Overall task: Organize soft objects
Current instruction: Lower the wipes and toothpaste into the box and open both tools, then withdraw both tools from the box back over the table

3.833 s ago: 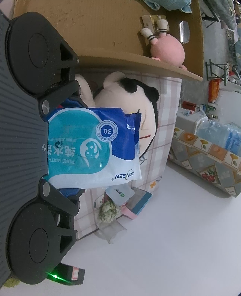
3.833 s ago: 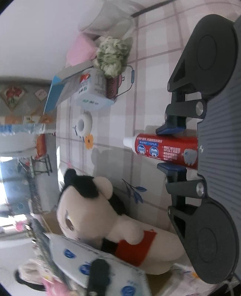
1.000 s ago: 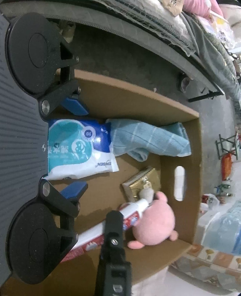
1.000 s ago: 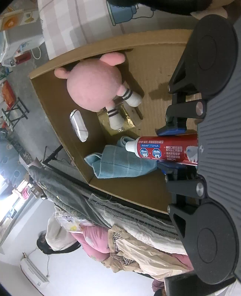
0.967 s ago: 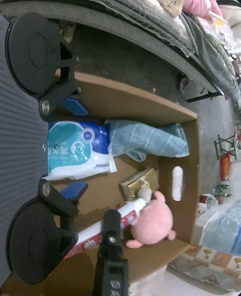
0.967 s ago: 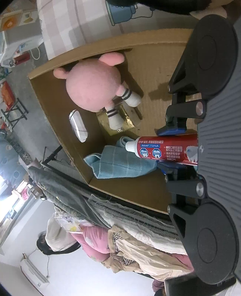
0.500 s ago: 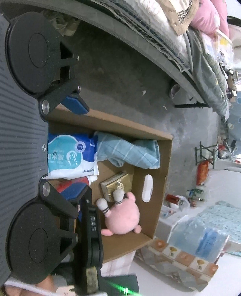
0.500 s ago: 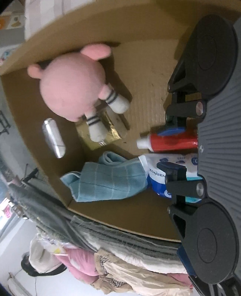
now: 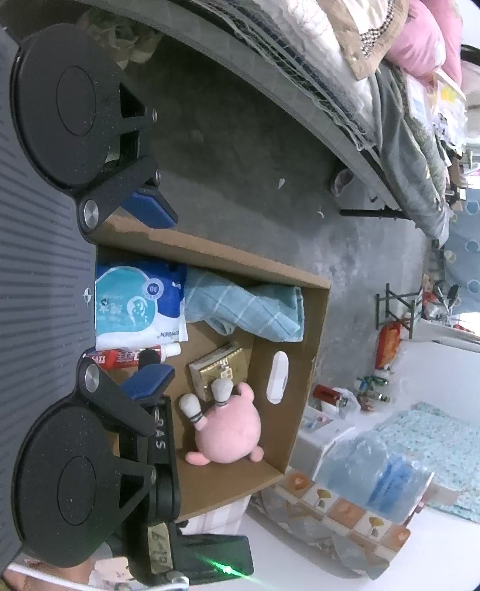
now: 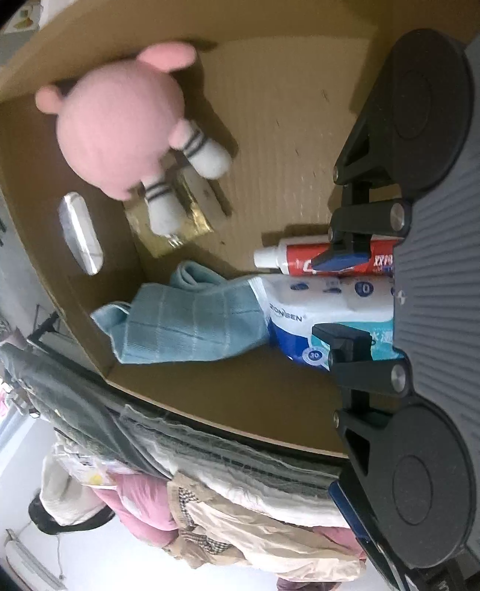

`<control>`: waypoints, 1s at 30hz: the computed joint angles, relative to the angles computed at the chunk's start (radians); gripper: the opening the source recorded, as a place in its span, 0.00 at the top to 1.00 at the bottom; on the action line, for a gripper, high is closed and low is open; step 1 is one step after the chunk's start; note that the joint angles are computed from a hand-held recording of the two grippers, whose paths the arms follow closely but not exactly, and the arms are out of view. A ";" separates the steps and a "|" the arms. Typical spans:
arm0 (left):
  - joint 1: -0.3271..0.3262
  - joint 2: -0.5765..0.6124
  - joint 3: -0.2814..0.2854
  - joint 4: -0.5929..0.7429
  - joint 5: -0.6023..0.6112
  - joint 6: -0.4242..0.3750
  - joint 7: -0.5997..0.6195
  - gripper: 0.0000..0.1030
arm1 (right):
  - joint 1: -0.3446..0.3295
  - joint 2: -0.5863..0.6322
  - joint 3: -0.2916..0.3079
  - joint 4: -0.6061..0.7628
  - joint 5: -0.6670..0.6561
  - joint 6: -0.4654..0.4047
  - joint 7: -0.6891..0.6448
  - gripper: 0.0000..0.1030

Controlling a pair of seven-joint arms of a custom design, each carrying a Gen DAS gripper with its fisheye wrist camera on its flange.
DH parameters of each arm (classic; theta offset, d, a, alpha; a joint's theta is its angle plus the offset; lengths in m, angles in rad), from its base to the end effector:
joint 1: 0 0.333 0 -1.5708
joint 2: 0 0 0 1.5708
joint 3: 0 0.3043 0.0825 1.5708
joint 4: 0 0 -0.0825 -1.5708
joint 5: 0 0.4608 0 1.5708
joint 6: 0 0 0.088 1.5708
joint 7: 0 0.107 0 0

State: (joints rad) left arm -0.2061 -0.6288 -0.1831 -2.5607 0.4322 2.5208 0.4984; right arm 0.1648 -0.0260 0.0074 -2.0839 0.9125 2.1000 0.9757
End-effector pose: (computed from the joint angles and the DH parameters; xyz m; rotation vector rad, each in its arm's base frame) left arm 0.4442 -0.1874 0.4959 -2.1420 1.4134 -0.7008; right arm 0.6058 0.1439 0.4098 -1.9381 1.4316 0.5041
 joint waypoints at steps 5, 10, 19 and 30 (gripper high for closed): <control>0.000 -0.005 0.001 -0.008 -0.008 0.000 -0.006 0.21 | 0.011 0.026 0.011 0.016 -0.003 -0.032 0.022 0.67; -0.003 -0.027 -0.004 -0.017 -0.008 -0.002 -0.020 0.21 | 0.003 0.001 0.002 -0.006 0.029 -0.038 -0.012 0.67; -0.057 -0.044 -0.019 -0.005 -0.018 0.035 -0.008 0.13 | -0.071 -0.243 -0.110 -0.191 0.150 -0.096 -0.240 0.45; -0.145 0.173 -0.087 0.209 -0.004 0.058 0.109 0.01 | -0.232 -0.550 -0.280 -0.470 0.250 -0.028 -0.462 0.27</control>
